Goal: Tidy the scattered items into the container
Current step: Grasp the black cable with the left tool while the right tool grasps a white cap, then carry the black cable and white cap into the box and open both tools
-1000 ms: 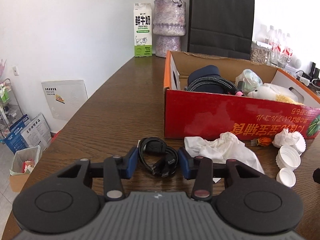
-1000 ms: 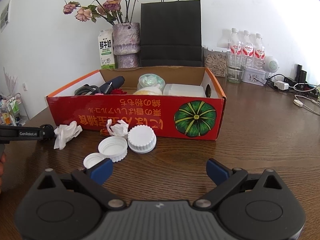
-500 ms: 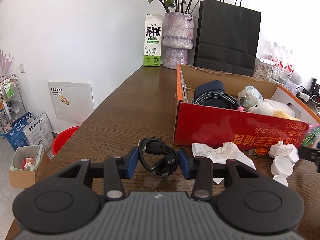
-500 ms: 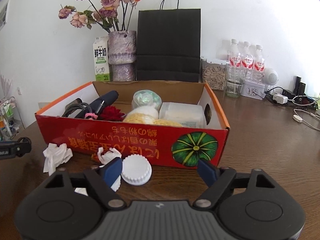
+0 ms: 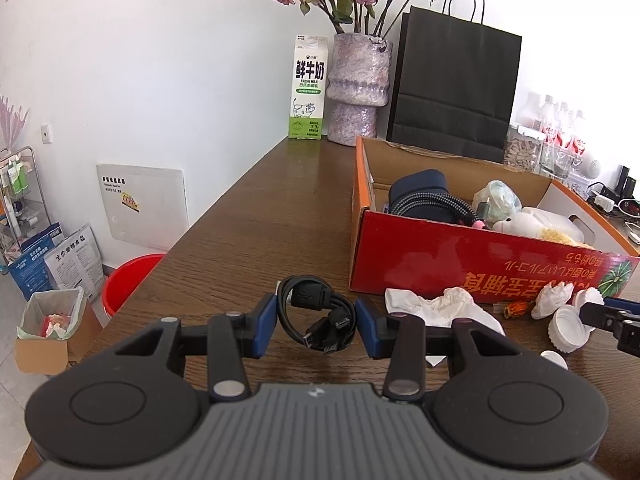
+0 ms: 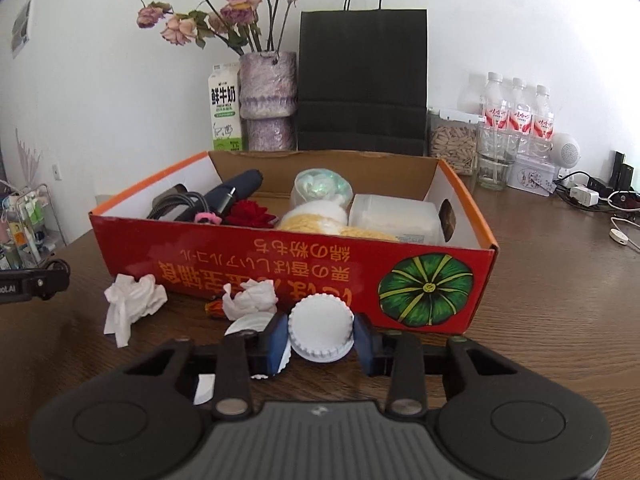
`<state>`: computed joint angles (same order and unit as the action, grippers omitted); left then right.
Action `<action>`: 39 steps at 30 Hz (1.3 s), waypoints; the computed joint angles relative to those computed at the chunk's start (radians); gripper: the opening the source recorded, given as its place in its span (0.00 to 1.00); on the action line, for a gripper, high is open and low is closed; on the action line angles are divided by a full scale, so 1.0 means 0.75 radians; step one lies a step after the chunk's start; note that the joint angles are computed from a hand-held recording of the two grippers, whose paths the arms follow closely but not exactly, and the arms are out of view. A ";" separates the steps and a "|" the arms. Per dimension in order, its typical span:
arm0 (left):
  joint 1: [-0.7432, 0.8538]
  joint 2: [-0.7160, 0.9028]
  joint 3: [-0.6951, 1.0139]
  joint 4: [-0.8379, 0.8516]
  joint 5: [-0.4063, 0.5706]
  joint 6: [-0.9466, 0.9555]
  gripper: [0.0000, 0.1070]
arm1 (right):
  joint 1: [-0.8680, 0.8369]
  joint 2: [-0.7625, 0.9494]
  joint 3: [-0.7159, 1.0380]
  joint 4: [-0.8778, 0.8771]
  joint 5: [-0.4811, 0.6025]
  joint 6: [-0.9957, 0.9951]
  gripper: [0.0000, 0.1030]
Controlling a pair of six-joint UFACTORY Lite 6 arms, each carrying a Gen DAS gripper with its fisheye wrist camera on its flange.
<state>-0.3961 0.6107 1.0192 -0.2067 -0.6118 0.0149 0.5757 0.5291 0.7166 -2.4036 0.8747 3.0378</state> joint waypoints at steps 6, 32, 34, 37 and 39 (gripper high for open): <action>-0.019 -0.044 -0.044 0.001 -0.032 0.004 0.41 | 0.005 -0.119 -0.136 -0.026 0.067 0.061 0.34; -0.046 -0.068 -0.067 0.019 -0.056 -0.014 0.41 | -0.026 -0.045 -0.086 -0.045 -0.016 0.086 0.35; -0.048 -0.067 -0.066 0.022 -0.055 -0.014 0.41 | -0.032 -0.031 -0.065 -0.038 -0.037 0.058 0.35; -0.048 -0.070 -0.072 0.030 -0.056 -0.018 0.41 | -0.030 -0.017 -0.046 -0.016 -0.050 0.027 0.35; -0.050 -0.071 -0.075 0.026 -0.057 -0.016 0.41 | -0.033 -0.021 -0.048 -0.020 -0.049 0.039 0.38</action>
<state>-0.4339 0.5576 0.9630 -0.1871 -0.6548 0.0031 0.5512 0.5131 0.6810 -2.4188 0.8377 3.0669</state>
